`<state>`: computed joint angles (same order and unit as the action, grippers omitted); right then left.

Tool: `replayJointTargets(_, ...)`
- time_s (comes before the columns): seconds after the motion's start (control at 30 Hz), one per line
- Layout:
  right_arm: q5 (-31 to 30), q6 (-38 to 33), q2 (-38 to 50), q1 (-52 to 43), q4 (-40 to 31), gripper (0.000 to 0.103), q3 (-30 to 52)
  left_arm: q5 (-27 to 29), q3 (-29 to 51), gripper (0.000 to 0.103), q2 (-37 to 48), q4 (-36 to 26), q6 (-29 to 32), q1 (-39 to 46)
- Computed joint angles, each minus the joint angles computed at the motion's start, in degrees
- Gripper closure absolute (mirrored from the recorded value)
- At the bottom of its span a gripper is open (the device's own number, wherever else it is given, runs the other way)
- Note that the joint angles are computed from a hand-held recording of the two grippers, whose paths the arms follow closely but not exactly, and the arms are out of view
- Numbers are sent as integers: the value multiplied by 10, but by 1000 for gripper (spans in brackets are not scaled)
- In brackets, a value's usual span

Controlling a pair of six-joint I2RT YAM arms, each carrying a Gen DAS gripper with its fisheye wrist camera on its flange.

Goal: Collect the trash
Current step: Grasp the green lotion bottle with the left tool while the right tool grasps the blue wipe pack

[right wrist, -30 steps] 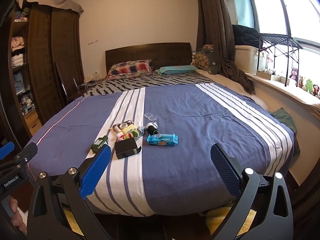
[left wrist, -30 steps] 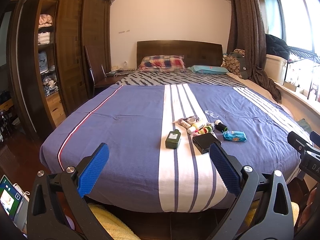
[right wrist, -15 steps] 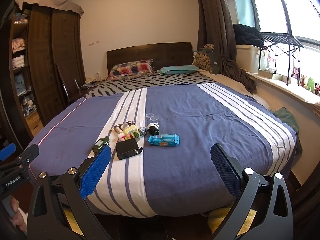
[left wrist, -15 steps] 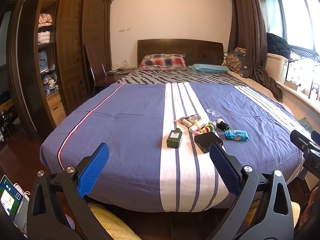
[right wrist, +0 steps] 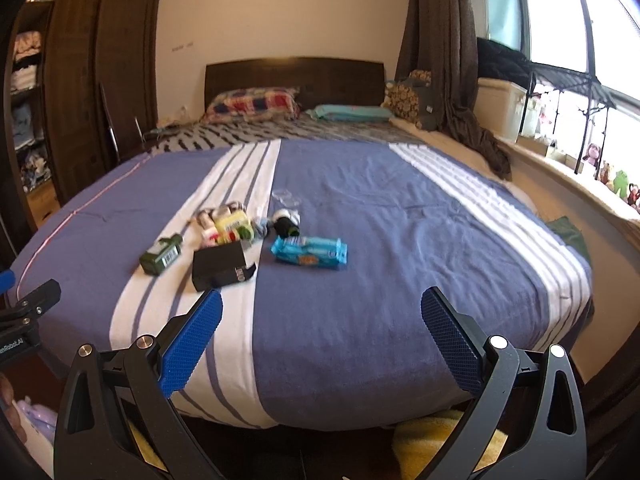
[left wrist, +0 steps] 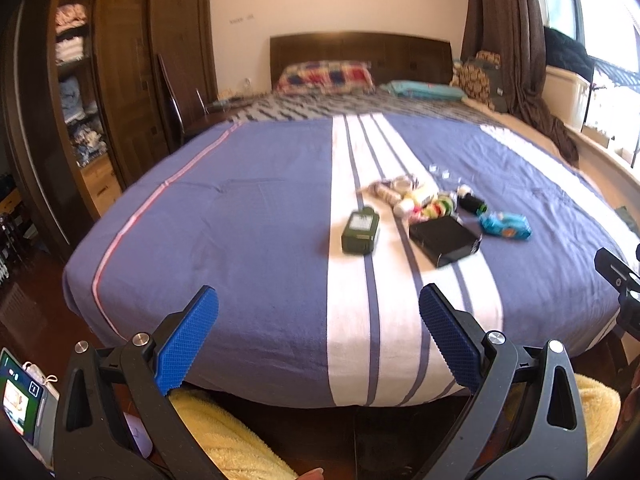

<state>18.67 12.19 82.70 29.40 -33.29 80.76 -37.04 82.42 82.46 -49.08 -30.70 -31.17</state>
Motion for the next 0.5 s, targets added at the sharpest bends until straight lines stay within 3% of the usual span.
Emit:
replayJointTargets(0.3, 19, -17, 109, -17, 34, 3, 32, 108, 13, 8, 92, 81, 73, 99)
replayJointTargets(0.4, -44, -6, 162, -51, 26, 3, 71, 160, 33, 8, 137, 111, 99, 124)
replayJointTargets(0.5, -90, 27, 220, -83, 14, 3, 127, 171, 71, 8, 185, 113, 121, 137)
